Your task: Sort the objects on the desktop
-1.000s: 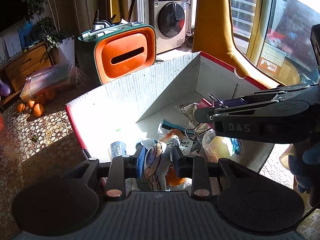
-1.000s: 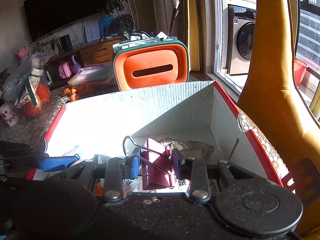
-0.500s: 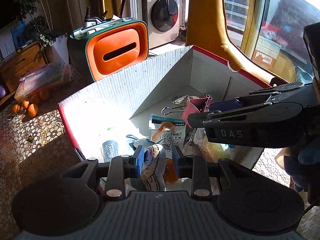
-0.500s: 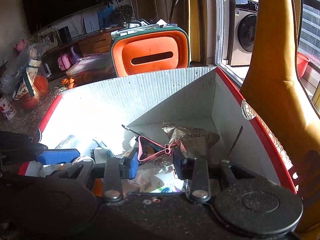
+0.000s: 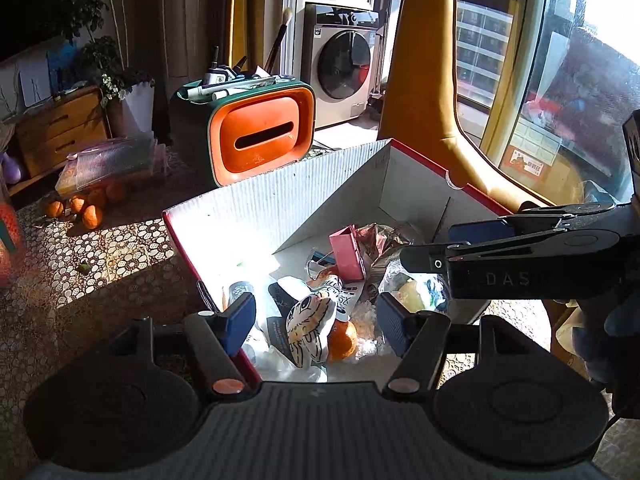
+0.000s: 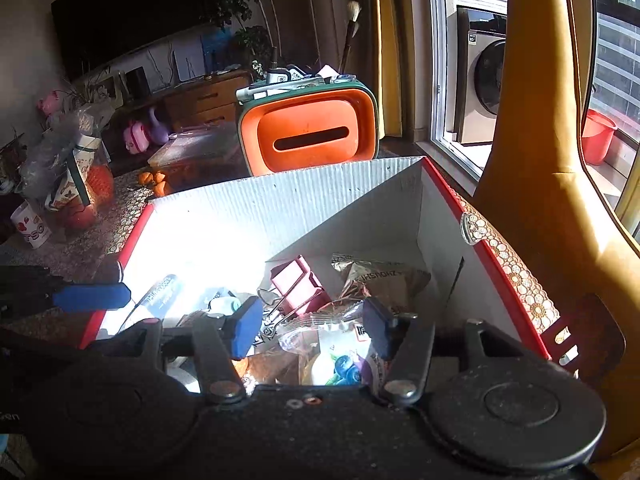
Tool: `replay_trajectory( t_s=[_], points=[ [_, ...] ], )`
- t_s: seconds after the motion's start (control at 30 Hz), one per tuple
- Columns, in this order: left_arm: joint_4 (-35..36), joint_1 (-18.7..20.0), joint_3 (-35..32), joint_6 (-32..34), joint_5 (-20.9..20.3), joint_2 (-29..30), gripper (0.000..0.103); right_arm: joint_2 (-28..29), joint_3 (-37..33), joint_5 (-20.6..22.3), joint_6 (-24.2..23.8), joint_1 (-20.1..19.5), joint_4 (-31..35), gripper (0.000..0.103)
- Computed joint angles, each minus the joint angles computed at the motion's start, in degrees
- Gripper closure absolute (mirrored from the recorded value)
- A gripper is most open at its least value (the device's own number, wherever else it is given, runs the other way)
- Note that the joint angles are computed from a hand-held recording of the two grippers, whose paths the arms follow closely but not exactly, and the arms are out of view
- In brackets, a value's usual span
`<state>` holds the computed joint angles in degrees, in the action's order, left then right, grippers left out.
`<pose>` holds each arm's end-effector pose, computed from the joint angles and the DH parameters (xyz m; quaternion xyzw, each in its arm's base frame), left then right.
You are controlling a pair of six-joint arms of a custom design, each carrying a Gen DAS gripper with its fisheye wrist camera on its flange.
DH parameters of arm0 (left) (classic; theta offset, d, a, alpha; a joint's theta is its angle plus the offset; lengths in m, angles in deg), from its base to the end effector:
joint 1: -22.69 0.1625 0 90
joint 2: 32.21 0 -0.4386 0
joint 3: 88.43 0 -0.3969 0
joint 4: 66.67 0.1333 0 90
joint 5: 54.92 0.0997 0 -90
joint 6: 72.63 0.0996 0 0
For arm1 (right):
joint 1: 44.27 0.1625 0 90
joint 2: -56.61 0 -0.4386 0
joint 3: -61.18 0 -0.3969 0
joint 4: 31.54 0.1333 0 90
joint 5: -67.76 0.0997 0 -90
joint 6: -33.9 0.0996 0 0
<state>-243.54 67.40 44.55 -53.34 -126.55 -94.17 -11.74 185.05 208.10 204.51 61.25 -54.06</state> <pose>-0.2089 -0.4385 0.1106 0.5037 0.8383 -0.1682 0.1234 0.1577 -0.3563 0.1247 -0.0266 -0.8204 0.4512 0.3501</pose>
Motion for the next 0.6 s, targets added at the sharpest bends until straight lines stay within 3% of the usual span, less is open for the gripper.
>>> replay_trajectory(
  t_s=[0.17, 0.43, 0.5, 0.6],
  points=[
    [-0.9, -0.3, 1.7, -0.4, 0.0, -3.2, 0.036, -1.2, 1.5, 0.8, -1.0, 3.0, -1.4, 0.039],
    [-5.1, -1.4, 5.4, -1.3, -0.3, -8.6, 0.031, -2.0, 4.2, 2.6, -7.1, 8.9, -8.4, 0.032],
    [-5.1, -1.8, 6.0, -1.6, -0.5, -10.2, 0.023, -1.7, 4.5, 2.4, -7.2, 9.9, -9.1, 0.03],
    [-5.3, -2.4, 7.1, -1.7, -0.4, -12.1, 0.021, -1.3, 5.1, 2.8, -8.0, 11.5, -11.1, 0.024]
  ],
)
